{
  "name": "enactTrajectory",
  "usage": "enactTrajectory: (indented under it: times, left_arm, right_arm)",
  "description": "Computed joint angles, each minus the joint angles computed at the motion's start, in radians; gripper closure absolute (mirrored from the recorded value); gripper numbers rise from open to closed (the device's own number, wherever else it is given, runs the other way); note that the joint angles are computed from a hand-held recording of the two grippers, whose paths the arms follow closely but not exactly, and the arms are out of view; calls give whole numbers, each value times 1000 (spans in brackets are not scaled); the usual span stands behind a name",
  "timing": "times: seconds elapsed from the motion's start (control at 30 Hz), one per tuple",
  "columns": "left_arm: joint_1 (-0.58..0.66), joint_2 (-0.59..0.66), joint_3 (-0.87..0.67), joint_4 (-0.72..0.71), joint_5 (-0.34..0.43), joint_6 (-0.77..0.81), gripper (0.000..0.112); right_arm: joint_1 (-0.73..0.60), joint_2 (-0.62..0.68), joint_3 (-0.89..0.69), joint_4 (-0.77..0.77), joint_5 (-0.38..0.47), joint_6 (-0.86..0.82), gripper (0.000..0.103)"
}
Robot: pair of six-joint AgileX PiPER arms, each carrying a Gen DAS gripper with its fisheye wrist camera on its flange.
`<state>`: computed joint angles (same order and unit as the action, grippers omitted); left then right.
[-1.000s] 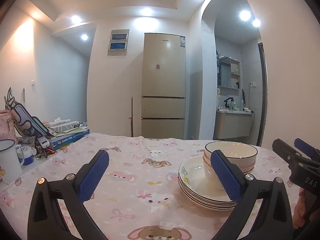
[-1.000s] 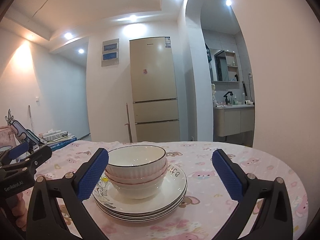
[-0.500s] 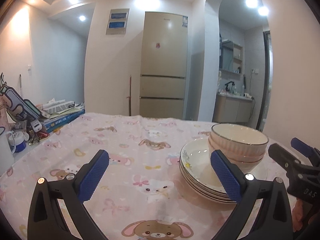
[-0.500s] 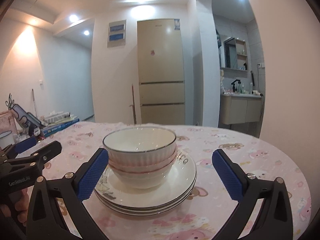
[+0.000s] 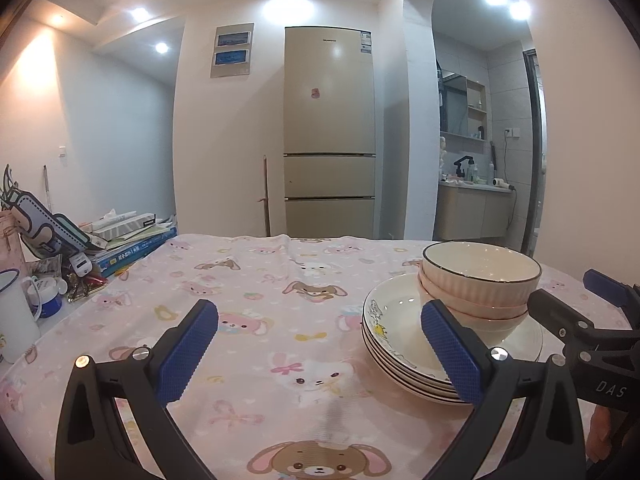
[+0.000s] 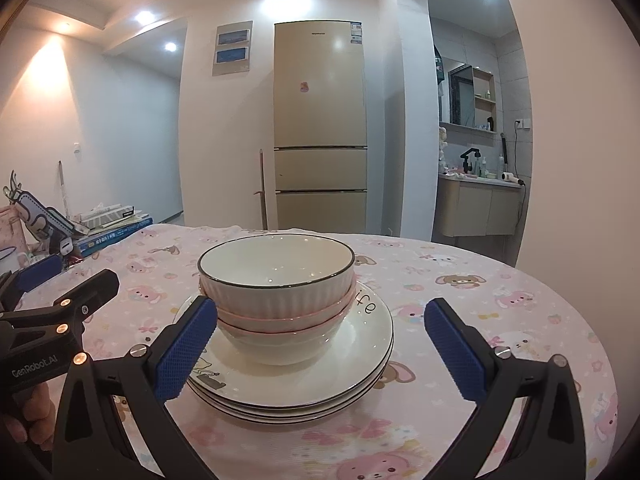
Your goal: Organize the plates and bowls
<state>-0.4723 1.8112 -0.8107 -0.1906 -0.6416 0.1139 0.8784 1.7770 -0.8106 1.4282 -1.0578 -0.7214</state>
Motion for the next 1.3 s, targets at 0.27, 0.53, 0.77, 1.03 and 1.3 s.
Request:
enactTrajectory:
  times: [0.27,0.53,0.77,1.03,1.3]
  left_arm:
    - [-5,-1,0,-40,-2,24,9]
    - [-8,-2,1,-69,-4,42,9]
    - [-10,-2,-2,-91,-2,56,9]
    - [-10,-2,-2,-91,-2,56,9]
    - [-10,-2,-3,-91,-2,56,9]
  right_arm:
    - [-2,-7,11,-14,3,3,0]
    - [6,3,-1,-4,-6,1,0]
    - [10,5,-2,0,-8,0,0]
    - [12,7,-5,1,-10,0,0]
    - [13,8,-5,1,-10,0,0]
